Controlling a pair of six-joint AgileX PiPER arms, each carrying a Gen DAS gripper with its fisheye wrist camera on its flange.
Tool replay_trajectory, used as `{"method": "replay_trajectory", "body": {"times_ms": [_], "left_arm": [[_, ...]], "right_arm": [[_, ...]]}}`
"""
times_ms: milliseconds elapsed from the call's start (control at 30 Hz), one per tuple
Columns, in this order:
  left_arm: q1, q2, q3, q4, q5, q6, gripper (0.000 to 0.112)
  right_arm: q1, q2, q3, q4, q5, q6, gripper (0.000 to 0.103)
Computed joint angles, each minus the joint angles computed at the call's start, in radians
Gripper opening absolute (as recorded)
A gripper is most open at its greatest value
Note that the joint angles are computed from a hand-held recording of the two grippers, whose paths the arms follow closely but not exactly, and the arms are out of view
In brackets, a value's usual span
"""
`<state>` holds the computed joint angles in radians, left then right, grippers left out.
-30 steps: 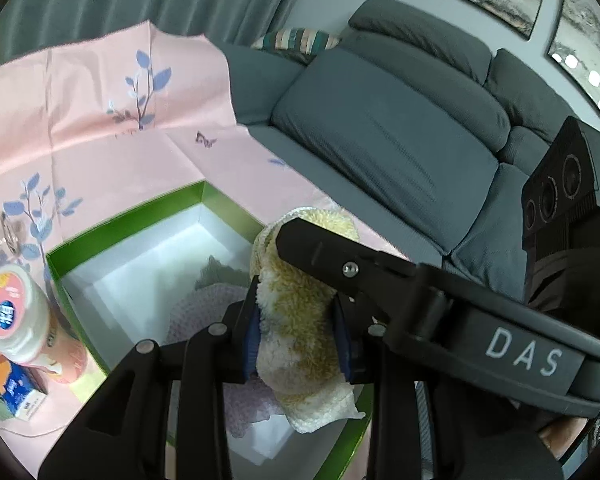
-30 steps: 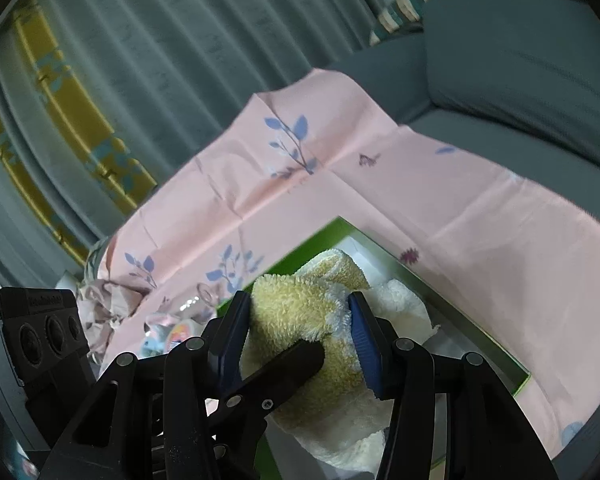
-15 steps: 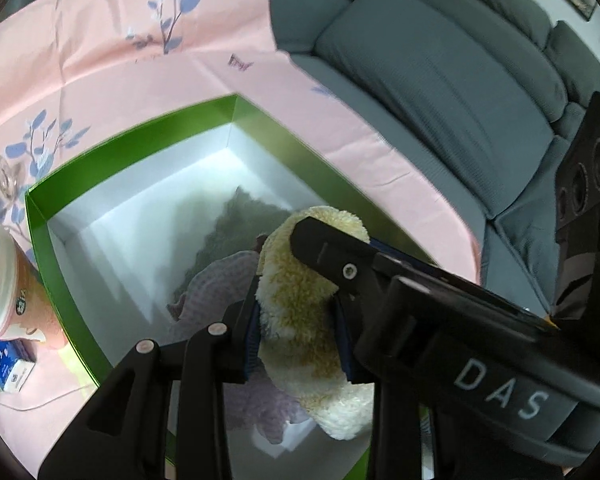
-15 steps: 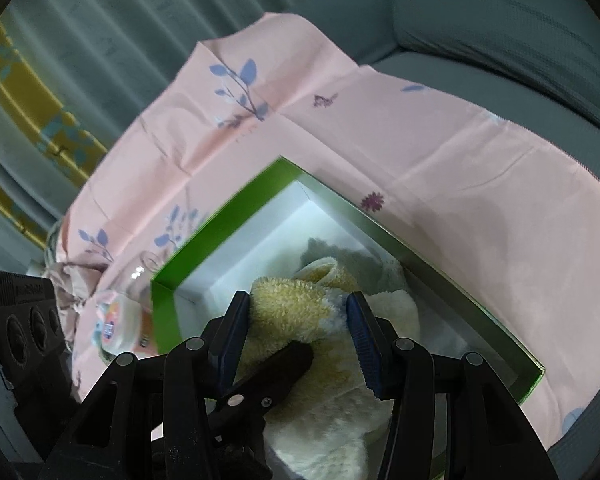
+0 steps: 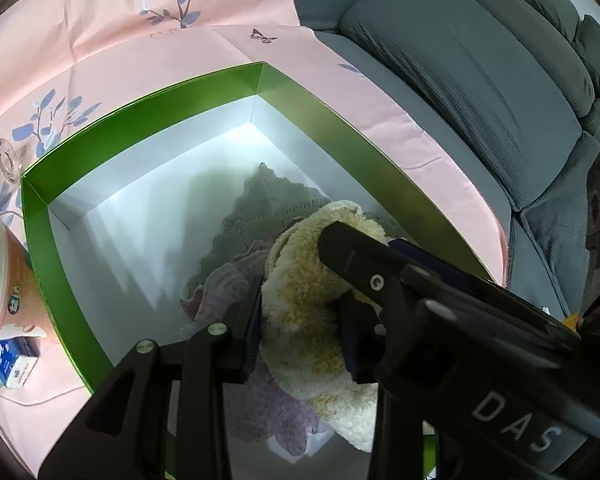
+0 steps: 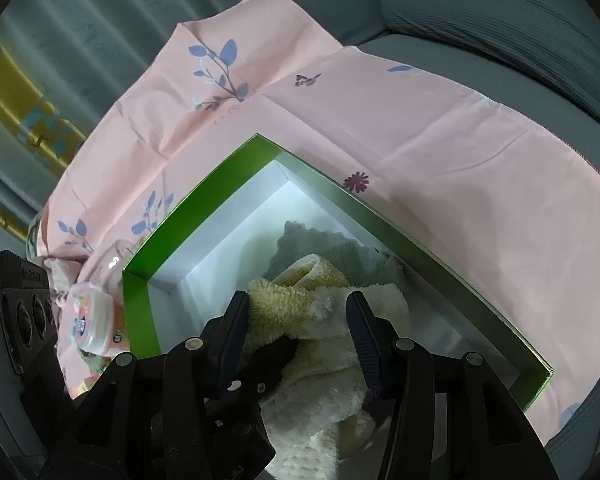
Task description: Organize soft objects
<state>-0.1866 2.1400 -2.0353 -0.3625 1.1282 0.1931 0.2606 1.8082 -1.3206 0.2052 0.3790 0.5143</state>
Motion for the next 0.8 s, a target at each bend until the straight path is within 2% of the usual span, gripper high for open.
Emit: {"method": "replay_trajectory", "body": {"times_ms": [267,400,600,800], "left_arm": [[0.002,0.056,-0.077,0.014,0.038,-0.060,0.036],[0.006,0.047,-0.056,-0.011,0.022,-0.070,0.036],[-0.001,-0.010,0.011,-0.017,-0.031,-0.047,0.035],[-0.010,-0.059,0.028,0.008,-0.045,-0.042,0.038]], "right_arm": [[-0.005,-0.007,0.015,-0.029,-0.003,0.040,0.053],[-0.008,-0.015,0.025,-0.066,-0.006,0.088,0.053],[-0.023,-0.038,0.061,0.015,-0.041,0.017,0.053],[-0.045,-0.071,0.110,0.267,-0.100,-0.216,0.053]]}}
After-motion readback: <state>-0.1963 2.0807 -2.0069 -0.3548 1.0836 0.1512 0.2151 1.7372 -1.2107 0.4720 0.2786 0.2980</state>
